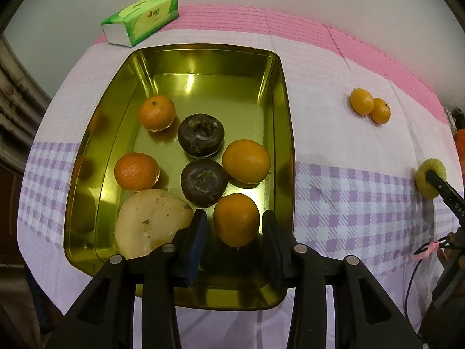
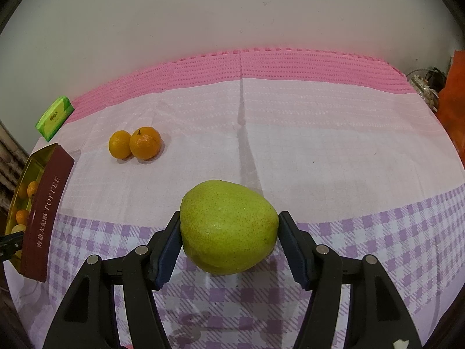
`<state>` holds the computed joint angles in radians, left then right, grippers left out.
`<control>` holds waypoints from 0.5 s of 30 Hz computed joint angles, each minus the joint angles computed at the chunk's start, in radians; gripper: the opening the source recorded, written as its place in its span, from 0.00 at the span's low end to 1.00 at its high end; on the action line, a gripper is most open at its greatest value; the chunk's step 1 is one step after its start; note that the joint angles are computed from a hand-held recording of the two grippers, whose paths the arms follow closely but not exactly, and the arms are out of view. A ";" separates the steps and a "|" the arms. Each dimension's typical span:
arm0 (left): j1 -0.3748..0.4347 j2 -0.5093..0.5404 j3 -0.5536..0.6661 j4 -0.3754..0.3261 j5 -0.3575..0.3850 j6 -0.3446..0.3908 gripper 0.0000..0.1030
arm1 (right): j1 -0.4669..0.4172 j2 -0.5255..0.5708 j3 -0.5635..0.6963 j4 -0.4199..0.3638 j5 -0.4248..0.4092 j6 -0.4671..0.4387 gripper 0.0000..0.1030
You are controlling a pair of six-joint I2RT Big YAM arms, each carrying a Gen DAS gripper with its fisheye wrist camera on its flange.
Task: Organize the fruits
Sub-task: 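Lower the tangerine into the tray and open the left gripper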
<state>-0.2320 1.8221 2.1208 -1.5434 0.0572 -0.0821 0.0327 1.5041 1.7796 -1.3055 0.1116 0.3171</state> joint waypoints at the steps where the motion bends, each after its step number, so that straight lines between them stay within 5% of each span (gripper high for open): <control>1: 0.000 0.000 0.001 -0.001 0.002 -0.001 0.40 | 0.000 0.000 0.001 -0.001 -0.002 0.001 0.59; 6: 0.009 -0.007 0.001 0.000 0.035 0.005 0.49 | 0.002 0.005 0.009 -0.009 -0.002 -0.001 0.59; 15: 0.019 -0.007 0.011 -0.005 0.042 0.017 0.50 | 0.019 0.011 0.021 -0.011 0.006 -0.001 0.59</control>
